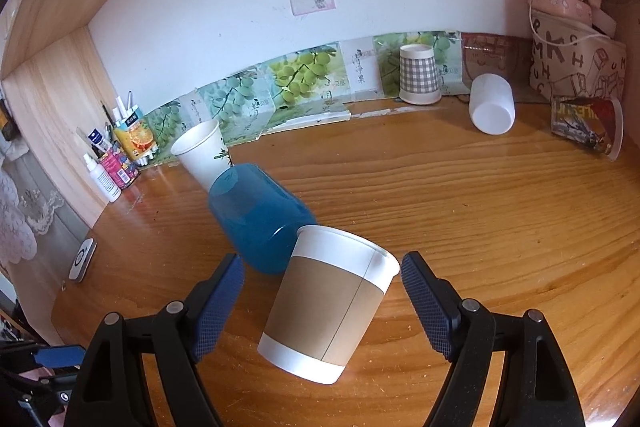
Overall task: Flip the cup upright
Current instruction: 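Rotate the right gripper to turn the cup's open rim upward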
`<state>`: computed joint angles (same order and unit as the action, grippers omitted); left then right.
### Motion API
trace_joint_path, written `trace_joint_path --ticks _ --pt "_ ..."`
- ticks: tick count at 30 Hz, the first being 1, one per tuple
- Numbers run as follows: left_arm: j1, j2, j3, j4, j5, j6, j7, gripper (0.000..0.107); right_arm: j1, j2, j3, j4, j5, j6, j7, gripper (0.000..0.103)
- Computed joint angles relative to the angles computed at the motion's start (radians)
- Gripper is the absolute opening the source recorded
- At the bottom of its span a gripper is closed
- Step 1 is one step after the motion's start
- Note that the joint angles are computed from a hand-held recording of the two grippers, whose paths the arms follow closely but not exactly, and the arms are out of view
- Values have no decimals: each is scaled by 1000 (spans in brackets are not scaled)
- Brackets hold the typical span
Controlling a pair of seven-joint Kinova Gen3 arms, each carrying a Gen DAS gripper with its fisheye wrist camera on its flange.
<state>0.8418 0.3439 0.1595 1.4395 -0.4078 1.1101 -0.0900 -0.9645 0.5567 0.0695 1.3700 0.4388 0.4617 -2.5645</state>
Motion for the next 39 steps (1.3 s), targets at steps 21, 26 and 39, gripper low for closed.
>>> trace_joint_path --ticks 21,26,39 --pt "-67 -33 -6 58 31 -89 4 78 248 107 -174 -178 -380 172 166 81" --pt "-78 -33 -8 63 36 -105 8 78 246 121 -164 -215 -391 216 196 81" --pt "-82 -31 -11 61 33 -110 10 78 225 124 -140 -238 -366 236 239 74"
